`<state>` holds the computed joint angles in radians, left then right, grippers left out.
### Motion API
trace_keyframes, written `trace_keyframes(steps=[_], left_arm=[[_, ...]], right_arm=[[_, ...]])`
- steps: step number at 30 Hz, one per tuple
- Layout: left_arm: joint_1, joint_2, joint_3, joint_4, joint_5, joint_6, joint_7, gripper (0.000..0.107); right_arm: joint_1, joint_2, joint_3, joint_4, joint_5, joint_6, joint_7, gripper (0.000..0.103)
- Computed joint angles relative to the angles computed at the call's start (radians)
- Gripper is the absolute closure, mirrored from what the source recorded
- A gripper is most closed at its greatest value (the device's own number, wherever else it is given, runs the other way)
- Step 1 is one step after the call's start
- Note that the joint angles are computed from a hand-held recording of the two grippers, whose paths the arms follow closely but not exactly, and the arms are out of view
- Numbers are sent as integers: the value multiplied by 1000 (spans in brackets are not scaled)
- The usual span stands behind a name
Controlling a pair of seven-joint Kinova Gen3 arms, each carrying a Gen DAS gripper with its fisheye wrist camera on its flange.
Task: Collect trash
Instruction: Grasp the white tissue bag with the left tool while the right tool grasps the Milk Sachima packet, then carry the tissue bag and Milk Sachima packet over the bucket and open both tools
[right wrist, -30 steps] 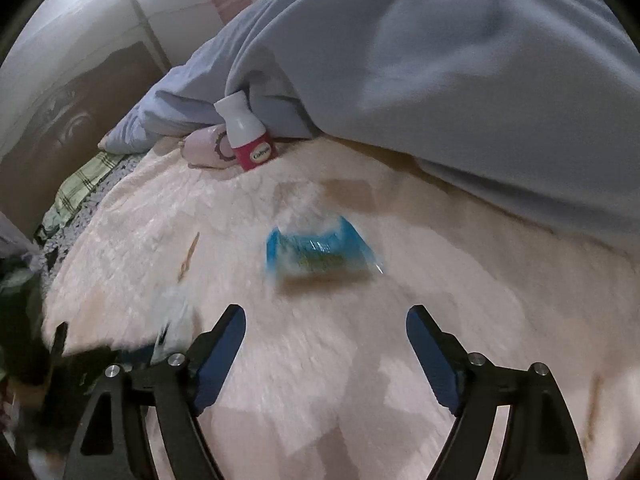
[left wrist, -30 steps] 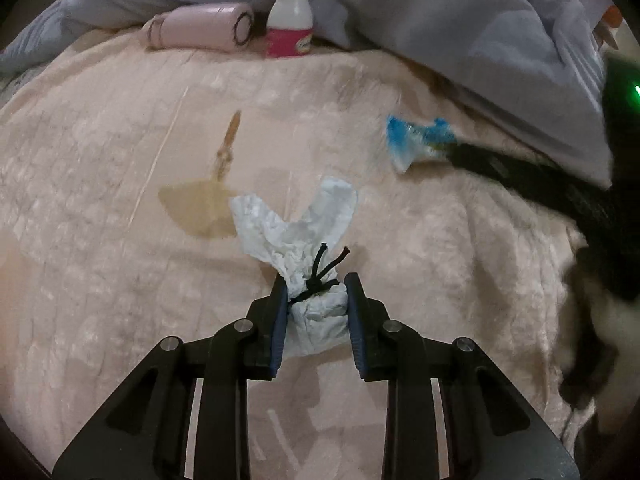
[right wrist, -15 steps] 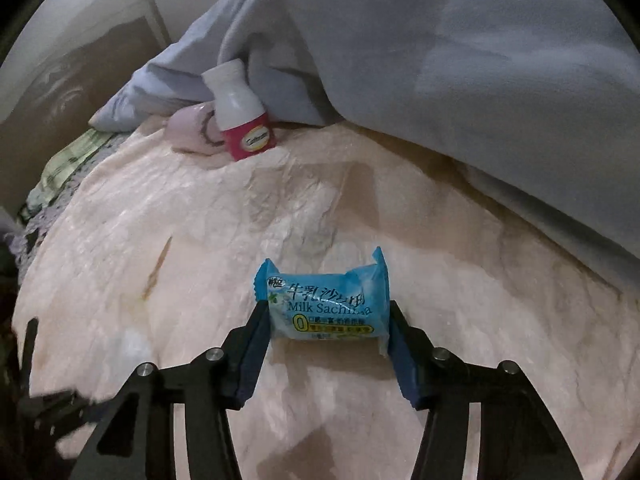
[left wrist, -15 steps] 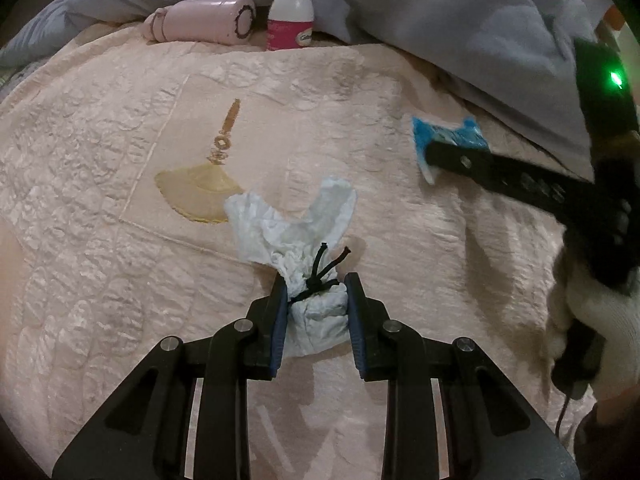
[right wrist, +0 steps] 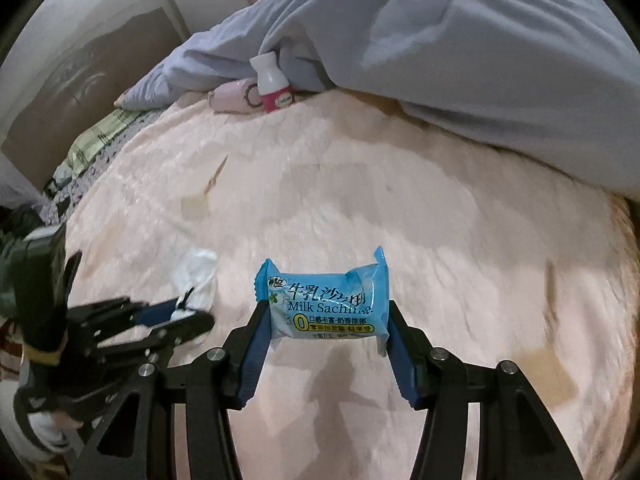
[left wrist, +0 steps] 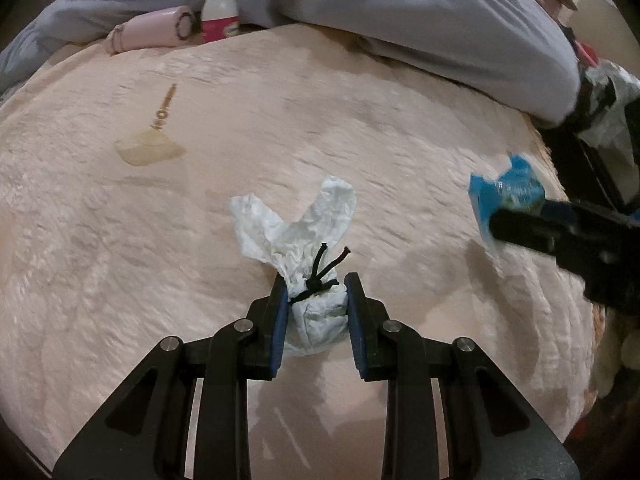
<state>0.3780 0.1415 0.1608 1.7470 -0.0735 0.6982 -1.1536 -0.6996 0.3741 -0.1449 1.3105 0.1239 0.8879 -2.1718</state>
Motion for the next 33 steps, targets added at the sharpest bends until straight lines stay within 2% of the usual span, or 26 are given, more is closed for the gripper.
trace_keyframes(steps=[7,15,19,27,33], left_arm=[[60,-40,27,22,-62,-9,72,83],[140,-82,78,18,-170,27,178,83],[179,-85,105,-1,-215,42,212,83],[261,-40,133,-79,-239,65,216,83],[334,22,140,-168,-208,78,162,83]], right_arm=[[-48,-120,-7,163,58,-23,-146,50],[-98,-246,-58,299,221,-40,-405,50],[-91,-304,-100,346,280,-34,-507,50],[-57,-437,-206,425,384,64,-707,50],[13,-533,-282,481,381,155,-797,50]])
